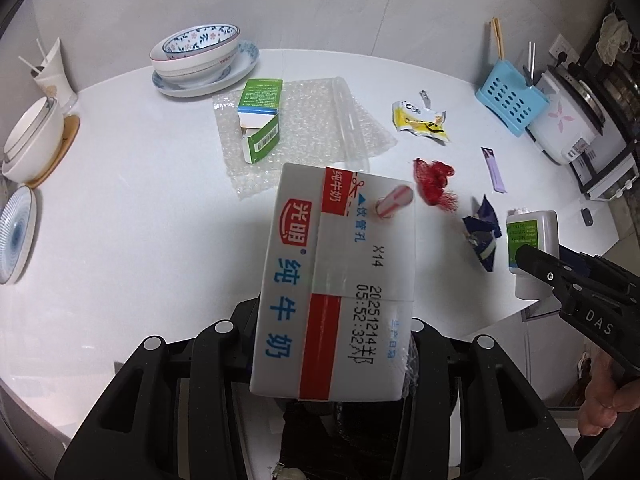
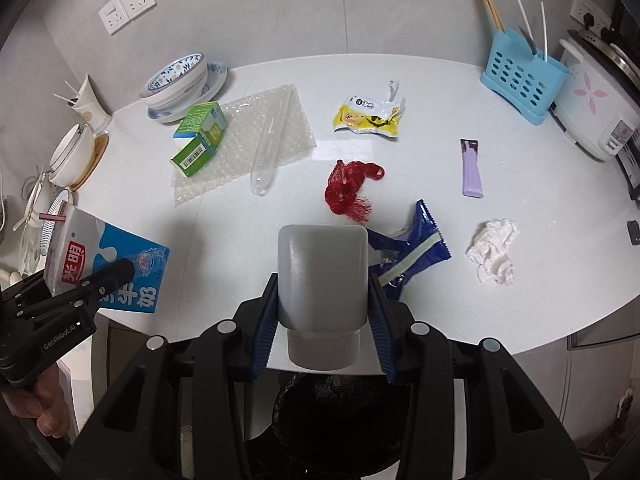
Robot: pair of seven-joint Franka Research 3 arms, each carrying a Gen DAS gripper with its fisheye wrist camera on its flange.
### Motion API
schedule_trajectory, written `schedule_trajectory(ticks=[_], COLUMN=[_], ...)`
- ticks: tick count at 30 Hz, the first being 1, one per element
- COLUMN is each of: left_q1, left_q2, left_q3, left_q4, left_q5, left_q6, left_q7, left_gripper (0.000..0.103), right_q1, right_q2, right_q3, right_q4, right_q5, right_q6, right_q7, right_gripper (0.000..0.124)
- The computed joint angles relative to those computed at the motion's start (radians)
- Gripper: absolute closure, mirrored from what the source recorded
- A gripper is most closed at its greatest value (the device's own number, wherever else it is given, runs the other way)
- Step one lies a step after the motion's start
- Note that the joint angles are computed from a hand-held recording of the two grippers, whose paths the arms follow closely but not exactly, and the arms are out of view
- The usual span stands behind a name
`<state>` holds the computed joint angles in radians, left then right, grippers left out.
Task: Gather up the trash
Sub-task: 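Carry the milk carton and white bottle down over the black trash bin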
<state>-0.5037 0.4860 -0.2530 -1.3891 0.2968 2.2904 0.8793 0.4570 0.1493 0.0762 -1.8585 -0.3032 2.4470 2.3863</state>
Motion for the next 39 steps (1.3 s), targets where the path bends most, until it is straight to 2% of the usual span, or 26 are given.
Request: schedule_trajectory(ticks=[6, 16, 31, 39], left_q1=[-0.018, -0.037, -0.064, -0.080], left_q2=[-0.062, -0.144, -0.196, -0.195], left_q3=[-0.008, -0.040, -0.075, -0.089], left_q4=[-0.077, -0.202, -0.338, -0.397], left_q5=[0.011, 0.025, 0.014, 0.012], left_q6=[0.030, 0.092, 0.145, 0.164], left_q7=[-0.063, -0.133, -0.189, -0.207], left_gripper=[0.063, 0.063, 0.063, 0.063], right_q1=[-0.015, -0.073, -0.122, -0.120], right_q2=[-0.109, -0.272, -0.405, -0.446], right_q3=[0.017, 0.082, 0.151, 0.172], right_q4=[-0.118, -0.300, -0.510, -0.606], right_q5=[-0.021, -0.039, 0.025, 0.069], right_q6=[0.034, 0.069, 0.118, 0.139], right_q7=[0.018, 0.053, 0.049, 0.043], right_gripper=[0.084, 0.084, 0.084, 0.084])
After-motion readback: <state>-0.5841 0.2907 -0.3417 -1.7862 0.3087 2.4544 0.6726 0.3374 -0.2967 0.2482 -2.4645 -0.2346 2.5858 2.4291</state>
